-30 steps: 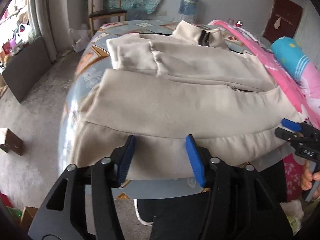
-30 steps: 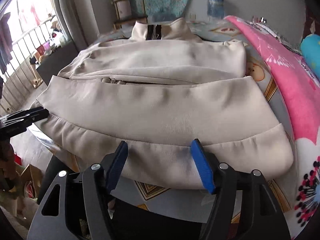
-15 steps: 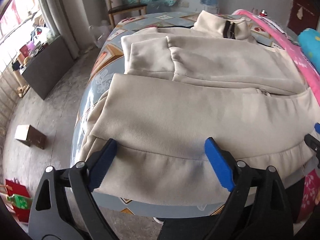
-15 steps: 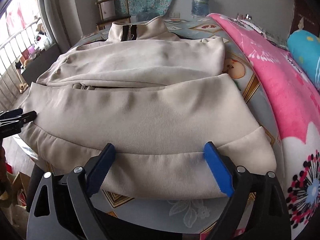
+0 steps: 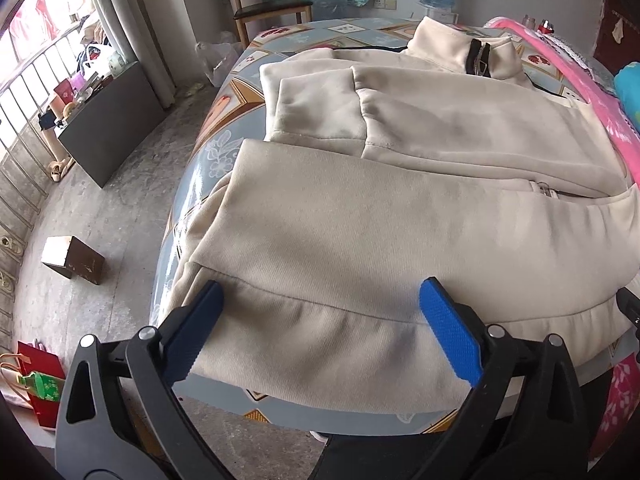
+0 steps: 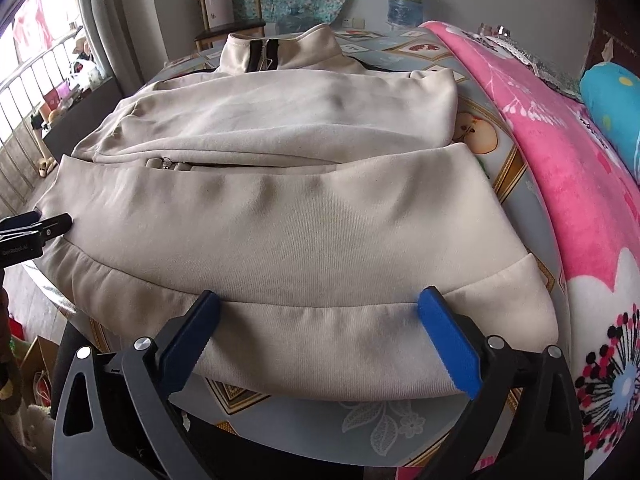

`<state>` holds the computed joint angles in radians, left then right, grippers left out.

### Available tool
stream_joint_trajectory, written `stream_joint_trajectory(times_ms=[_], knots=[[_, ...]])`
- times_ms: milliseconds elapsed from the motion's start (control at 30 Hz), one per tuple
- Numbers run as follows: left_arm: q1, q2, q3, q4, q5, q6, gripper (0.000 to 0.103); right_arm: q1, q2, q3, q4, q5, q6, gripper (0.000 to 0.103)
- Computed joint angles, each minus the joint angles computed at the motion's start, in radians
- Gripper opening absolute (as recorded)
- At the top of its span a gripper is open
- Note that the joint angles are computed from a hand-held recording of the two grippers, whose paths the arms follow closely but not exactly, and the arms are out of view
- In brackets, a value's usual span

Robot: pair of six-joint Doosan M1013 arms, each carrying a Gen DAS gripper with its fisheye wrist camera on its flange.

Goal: Fold large clothes
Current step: 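Hold the hem with both tools above the table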

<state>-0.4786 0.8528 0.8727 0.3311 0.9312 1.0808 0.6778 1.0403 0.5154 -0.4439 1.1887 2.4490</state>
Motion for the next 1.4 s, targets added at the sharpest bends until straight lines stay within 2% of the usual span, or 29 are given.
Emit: stream_joint_trajectory(times_ms=[133, 733, 933, 1400], knots=[[-0.003, 0.001, -0.002, 0.015, 0.004, -0.007, 0.095, -0.003, 0.005, -0.013, 0.017, 0.012, -0.016, 0.097], [-0.007, 0.001, 0.0, 0.041, 0.004, -0.016, 0.095, -0.012, -0.032, 0.057, 0.057, -0.062, -0.003, 0.097], [-0.006, 0.006, -0.013, 0.03, 0.021, -0.008, 0.095, -0.007, 0.013, -0.033, 0.053, 0.032, -0.047, 0.097], [-0.009, 0.01, -0.02, 0.041, 0.034, -0.02, 0.096, -0.008, 0.024, -0.056, 0.059, 0.065, -0.06, 0.097]])
